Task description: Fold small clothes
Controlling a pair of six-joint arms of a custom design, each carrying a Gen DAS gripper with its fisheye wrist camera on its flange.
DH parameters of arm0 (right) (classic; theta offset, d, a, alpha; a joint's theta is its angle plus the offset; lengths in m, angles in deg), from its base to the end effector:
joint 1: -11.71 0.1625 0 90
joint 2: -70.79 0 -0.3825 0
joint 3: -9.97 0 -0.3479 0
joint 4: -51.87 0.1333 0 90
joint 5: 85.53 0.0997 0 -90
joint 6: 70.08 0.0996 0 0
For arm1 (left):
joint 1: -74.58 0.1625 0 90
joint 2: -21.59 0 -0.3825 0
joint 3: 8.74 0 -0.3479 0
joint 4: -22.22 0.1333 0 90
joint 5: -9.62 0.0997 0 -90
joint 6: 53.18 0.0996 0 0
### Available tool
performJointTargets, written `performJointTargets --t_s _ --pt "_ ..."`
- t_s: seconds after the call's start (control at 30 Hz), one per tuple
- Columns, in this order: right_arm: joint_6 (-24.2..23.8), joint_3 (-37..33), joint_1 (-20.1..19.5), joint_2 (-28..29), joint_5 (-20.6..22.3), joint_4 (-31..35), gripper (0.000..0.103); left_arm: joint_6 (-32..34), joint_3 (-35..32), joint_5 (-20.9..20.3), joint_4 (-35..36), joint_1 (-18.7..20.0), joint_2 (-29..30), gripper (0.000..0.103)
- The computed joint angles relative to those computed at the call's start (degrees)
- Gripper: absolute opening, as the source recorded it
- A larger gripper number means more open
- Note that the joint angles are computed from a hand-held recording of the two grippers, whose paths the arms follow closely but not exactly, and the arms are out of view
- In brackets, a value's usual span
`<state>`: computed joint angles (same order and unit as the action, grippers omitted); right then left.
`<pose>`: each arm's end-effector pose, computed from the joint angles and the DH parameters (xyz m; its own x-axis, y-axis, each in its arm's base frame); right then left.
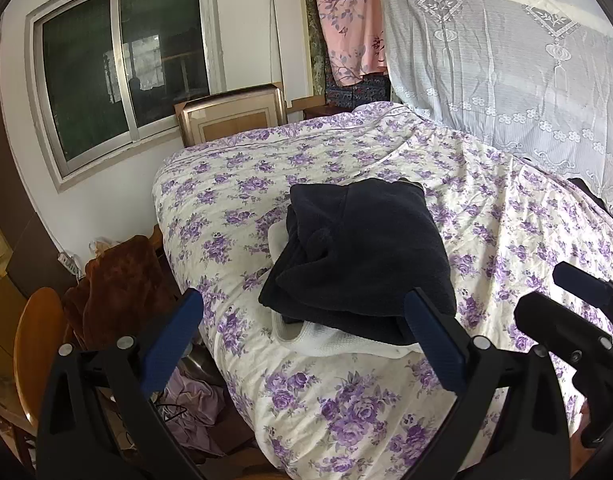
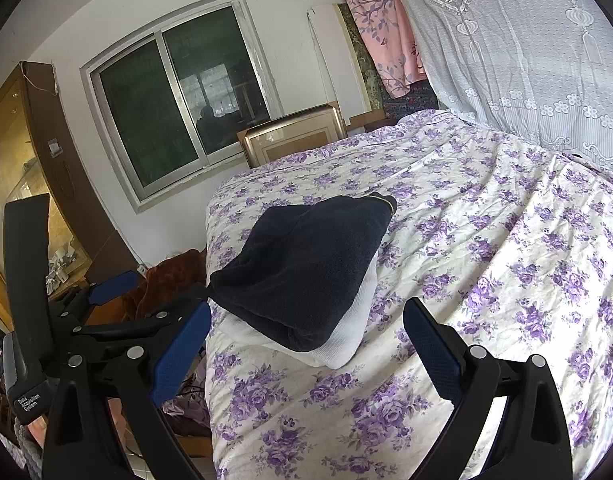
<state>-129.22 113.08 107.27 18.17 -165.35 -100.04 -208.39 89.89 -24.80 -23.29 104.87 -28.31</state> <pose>0.2055 -0.5534 0.1217 -0.4192 -0.9043 0.0811 -0.8867 0.3887 -0.2503 -0.2488 -0.3949 0.0972 -0.3665 -0.8084 -0.4607 0.2227 0.4046 -0.8870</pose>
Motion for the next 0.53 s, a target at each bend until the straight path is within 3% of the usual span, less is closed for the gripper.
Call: performJointTargets --t_s 0.53 --pt "0.02 -0.50 -0.21 -0.01 0.48 0.44 0.097 0.86 1.66 -0.19 -3.70 -0.33 -0.60 0.098"
